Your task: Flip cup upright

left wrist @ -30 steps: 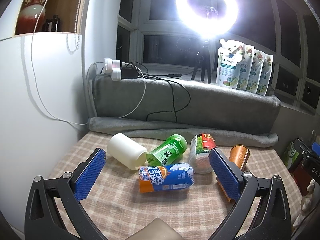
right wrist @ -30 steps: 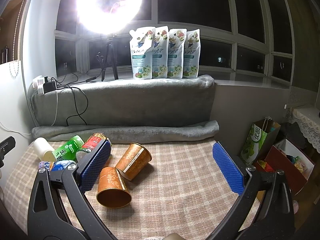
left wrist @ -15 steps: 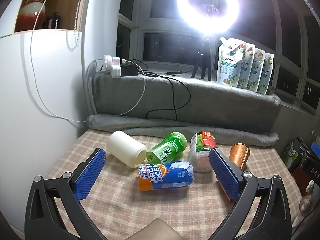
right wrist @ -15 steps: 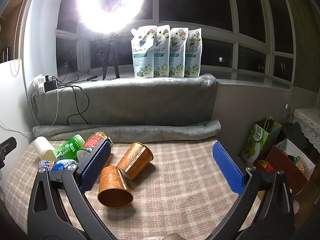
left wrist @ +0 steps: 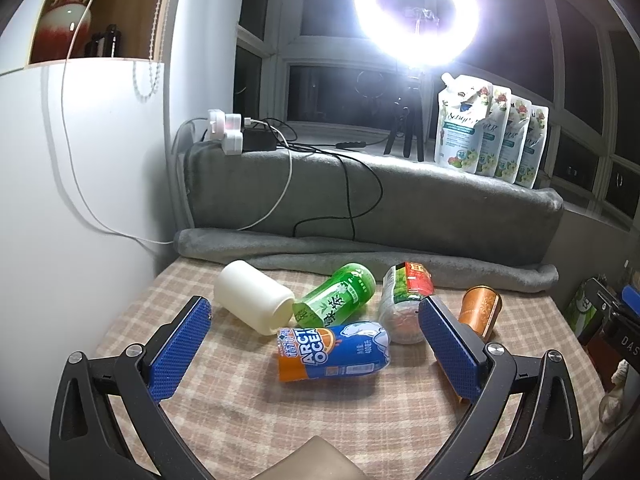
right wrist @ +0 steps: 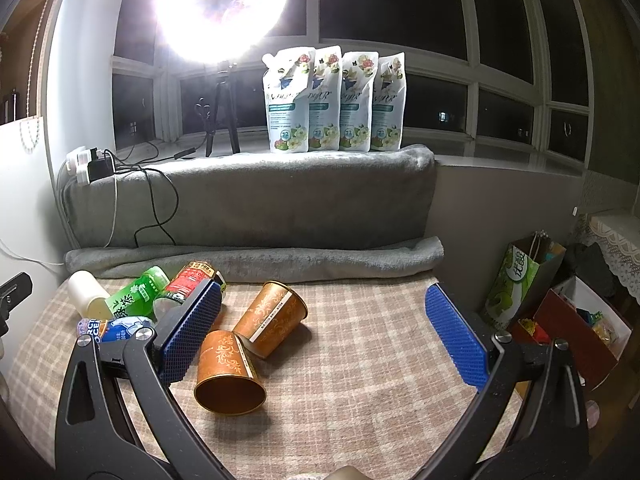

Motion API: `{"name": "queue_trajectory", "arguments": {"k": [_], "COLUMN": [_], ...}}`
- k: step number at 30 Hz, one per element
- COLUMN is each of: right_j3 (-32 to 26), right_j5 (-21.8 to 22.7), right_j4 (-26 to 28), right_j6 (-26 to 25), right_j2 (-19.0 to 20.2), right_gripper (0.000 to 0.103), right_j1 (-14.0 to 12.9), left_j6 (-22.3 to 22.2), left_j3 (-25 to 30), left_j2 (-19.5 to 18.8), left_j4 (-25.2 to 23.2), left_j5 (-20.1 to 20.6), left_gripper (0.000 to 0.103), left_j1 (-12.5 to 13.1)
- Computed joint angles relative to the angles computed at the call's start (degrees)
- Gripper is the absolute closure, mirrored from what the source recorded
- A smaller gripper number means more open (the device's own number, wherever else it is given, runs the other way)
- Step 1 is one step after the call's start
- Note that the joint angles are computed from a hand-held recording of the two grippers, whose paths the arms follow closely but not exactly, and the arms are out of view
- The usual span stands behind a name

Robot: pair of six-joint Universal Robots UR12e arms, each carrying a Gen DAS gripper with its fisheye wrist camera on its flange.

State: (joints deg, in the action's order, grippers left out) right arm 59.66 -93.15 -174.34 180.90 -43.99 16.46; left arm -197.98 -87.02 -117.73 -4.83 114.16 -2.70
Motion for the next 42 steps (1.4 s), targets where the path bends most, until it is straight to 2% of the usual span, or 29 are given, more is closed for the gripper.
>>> {"name": "queue_trajectory", "arguments": {"k": [28, 34, 42], "right_j3": [-0.3, -0.6, -1.5], "right_j5": [1.2, 3.4, 10.0], "right_j4": [1.7, 3.9, 9.1], "right_j6": [-0.2, 0.5, 2.9], "right_j2": [0.4, 0.4, 0.6], "right_gripper": [0.0, 0.0, 0.002], "right_j1": [0.1, -0.5, -1.8], "left_j6": [-0.2, -0.1, -0.9], "left_j3": [-0.3, -0.4, -0.6], "left_j2": [0.0, -0.1, 0.0], "left_j4": [-0.4, -0.7, -3.4], "left_j5": [-0.6, -2.2, -7.1], "left_gripper": [0.0, 0.0, 0.0], "left_j1": [0.4, 0.5, 1.0]}}
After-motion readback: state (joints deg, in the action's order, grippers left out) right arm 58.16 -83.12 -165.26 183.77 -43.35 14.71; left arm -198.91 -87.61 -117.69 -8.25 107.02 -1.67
